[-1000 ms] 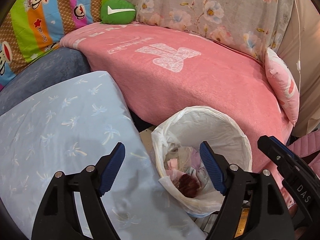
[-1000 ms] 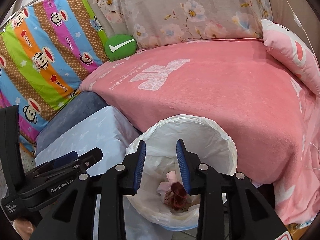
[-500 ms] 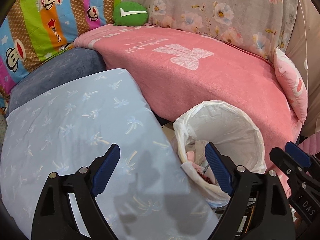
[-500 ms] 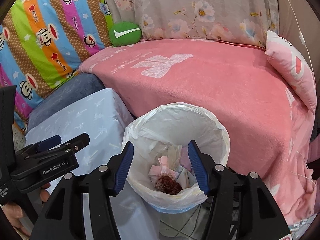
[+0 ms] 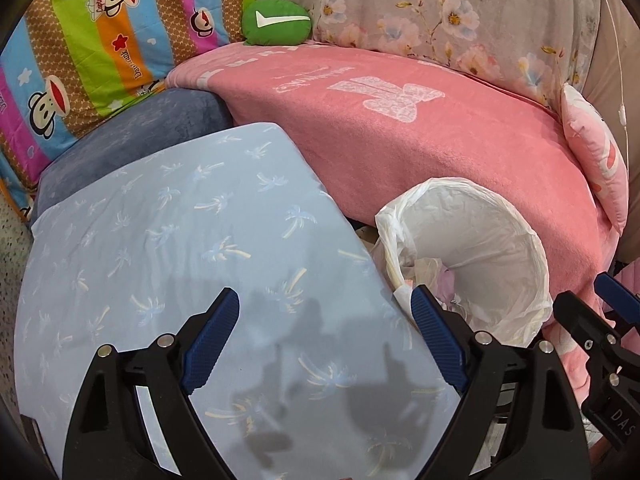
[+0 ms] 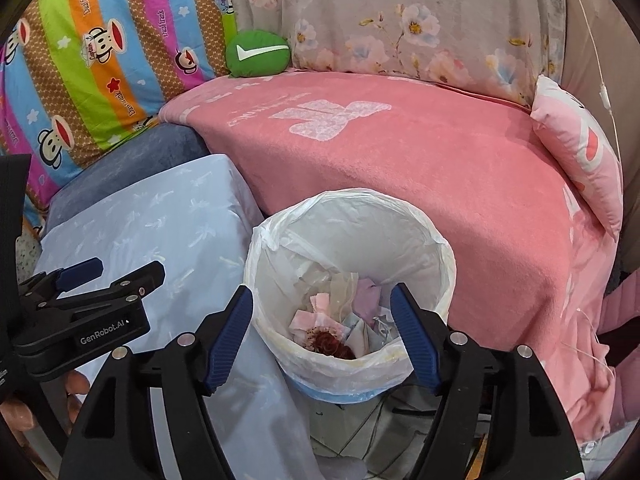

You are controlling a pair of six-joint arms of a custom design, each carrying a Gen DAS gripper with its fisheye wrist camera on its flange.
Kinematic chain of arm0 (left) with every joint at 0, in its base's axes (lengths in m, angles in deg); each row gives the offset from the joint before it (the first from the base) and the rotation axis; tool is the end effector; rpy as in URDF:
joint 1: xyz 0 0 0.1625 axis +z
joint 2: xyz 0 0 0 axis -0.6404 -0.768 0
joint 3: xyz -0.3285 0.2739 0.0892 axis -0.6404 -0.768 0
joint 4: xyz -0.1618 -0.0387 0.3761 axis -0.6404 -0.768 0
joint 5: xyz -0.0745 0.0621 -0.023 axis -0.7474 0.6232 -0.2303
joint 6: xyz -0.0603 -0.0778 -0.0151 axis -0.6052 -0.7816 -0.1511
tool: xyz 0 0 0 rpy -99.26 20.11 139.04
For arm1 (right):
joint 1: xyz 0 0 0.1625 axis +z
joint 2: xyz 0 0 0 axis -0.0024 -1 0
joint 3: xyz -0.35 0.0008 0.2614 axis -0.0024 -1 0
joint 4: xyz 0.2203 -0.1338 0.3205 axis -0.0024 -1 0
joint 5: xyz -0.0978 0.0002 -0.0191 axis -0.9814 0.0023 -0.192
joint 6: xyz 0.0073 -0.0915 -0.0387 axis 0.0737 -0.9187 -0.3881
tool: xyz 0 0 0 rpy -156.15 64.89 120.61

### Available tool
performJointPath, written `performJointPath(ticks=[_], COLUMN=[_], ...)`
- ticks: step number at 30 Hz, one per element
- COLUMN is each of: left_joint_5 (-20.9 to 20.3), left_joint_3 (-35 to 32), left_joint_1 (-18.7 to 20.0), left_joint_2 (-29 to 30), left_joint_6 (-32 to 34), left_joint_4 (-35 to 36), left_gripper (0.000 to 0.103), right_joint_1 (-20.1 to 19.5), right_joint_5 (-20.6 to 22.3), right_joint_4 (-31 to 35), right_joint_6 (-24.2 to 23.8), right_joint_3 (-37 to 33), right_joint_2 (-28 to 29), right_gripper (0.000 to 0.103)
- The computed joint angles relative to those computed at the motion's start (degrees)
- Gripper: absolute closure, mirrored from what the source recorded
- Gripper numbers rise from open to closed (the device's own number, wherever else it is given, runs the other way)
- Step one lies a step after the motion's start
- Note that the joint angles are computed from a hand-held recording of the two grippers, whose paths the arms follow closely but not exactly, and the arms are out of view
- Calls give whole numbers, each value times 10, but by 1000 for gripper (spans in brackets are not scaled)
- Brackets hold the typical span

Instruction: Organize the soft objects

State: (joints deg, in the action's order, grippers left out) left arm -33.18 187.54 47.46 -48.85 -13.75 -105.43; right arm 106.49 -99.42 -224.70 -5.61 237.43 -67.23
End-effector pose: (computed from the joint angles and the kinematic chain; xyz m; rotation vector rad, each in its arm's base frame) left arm -0.3767 -0.2596 0.0767 0.1369 2.1951 -0.9530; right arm 0.1597 -0.2620 0.3158 0.6452 -2.2965 0.8658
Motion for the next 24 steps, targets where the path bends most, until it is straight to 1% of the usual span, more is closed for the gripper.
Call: performJointPath(ticks=[6,9,10,11,23,24], left_joint_5=[-10,-13,-14,-14,-18,-19], left_joint_3=[3,2,2,1,4,3], left_joint_1=[-7,-10,-12,-13,-25,-26], left_joint_2=[0,2,2,2,3,4], left_joint_6=[-25,-33,-36,-40,-63,-64], left_joint_4=[14,23,26,31,51,53], left_gripper=[19,18,15,15,12,12], right_joint_1=[0,0,1,2,2,1], right_joint_5=[-8,-8,-8,-11,-22,-21], right_joint_4=[-4,4,2,-3,-12,-6], right_joint_6=[1,4,2,-2,-4,-3], right_joint_3=[7,11,13,15,24,24], right_joint_2=[-7,-12,-13,-12,-17,-20], right_gripper=[32,20,20,20,14,5])
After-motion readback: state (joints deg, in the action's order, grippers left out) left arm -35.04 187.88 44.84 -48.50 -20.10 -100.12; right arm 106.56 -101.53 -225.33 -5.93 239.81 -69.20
